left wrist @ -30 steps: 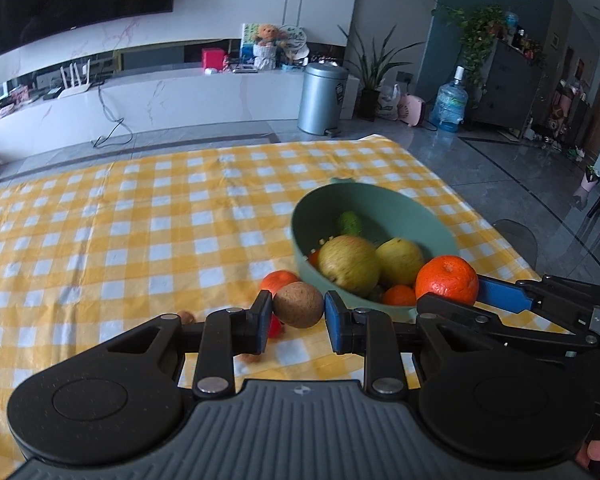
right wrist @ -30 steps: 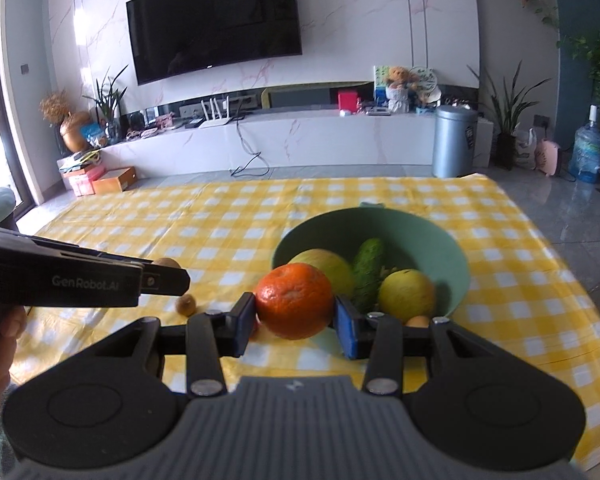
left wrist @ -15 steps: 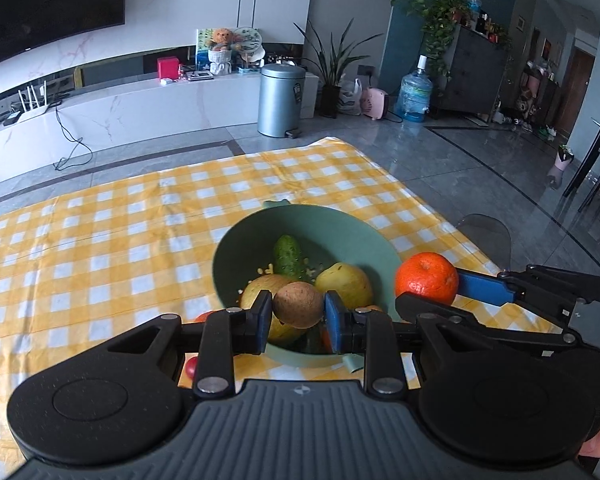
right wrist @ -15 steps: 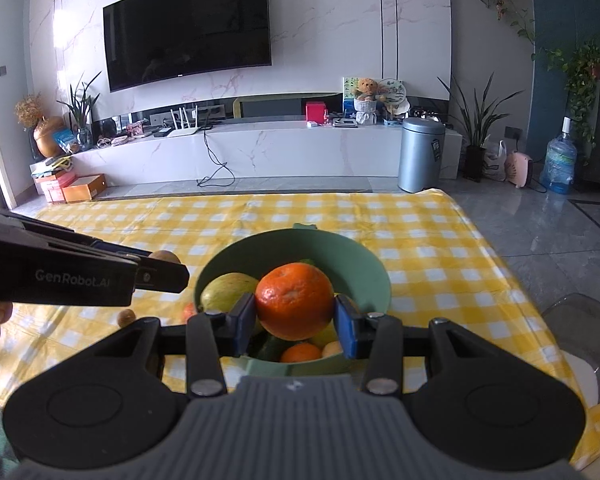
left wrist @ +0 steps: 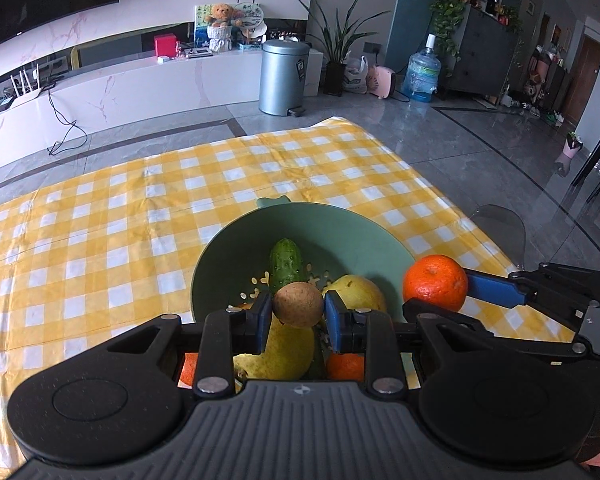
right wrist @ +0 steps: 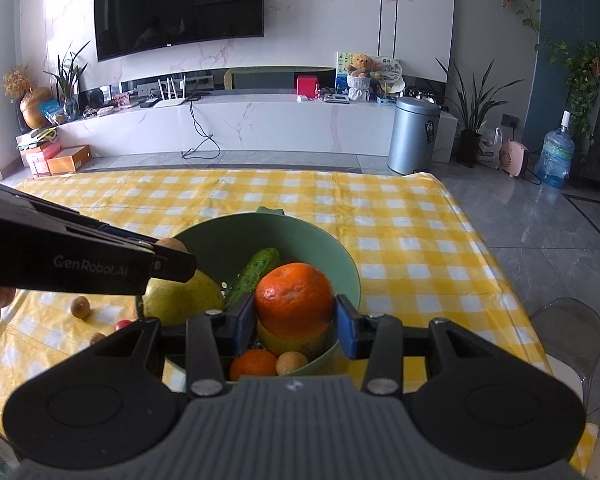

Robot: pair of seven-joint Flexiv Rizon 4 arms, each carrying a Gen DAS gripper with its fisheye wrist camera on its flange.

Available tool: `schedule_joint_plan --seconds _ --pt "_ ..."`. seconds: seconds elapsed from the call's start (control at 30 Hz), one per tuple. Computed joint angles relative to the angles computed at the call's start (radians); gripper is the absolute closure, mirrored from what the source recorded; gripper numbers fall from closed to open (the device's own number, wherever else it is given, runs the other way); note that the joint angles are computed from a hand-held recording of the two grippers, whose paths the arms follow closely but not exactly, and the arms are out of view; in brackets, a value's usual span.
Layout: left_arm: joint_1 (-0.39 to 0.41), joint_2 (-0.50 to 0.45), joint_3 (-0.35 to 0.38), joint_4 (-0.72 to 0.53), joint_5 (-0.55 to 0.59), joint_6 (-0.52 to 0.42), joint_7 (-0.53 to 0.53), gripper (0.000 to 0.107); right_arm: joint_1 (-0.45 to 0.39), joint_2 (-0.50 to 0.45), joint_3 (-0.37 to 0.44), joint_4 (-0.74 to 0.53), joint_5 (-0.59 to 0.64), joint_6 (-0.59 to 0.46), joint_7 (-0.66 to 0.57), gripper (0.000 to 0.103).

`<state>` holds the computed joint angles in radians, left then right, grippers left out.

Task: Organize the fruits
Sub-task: 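Carry the kiwi and tangerine over the colander with both tools, then lower the kiwi and tangerine into the colander and open both tools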

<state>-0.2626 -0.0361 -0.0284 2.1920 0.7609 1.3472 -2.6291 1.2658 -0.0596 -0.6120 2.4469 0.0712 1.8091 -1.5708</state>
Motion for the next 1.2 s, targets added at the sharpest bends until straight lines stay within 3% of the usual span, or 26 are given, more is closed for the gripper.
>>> schedule_joint_plan --seconds 0.23,0.33,0.77,0.97,1.1,1.2 --pt "0.001 -0.058 0.029 -0.024 -0.021 0.018 0.034 0.076 -0.333 -0.102 0.334 -0.112 -0.025 -0.043 0.045 0.063" --pt "-0.004 -0.077 0.046 -0.033 -0.042 0.026 0.050 0.076 -0.382 -0.134 0.374 -0.138 -0.055 -0.055 0.078 0.063" --pt "-0.047 -0.168 0.116 -0.053 -0.153 0.059 0.162 0.076 -0.518 -0.210 0.479 -0.181 -0.191 -0.066 0.224 0.063" --pt "-0.075 -0.176 0.146 -0.053 -0.163 0.062 0.173 0.075 -0.475 -0.218 0.422 -0.165 -0.245 -0.040 0.262 0.063" --pt "-0.088 -0.167 0.157 -0.054 -0.155 0.049 0.162 0.074 -0.486 -0.217 0.431 -0.165 -0.251 -0.042 0.274 0.062" --pt "-0.082 -0.156 0.151 -0.050 -0.157 0.044 0.160 0.066 -0.502 -0.213 0.446 -0.166 -0.262 -0.050 0.284 0.062"
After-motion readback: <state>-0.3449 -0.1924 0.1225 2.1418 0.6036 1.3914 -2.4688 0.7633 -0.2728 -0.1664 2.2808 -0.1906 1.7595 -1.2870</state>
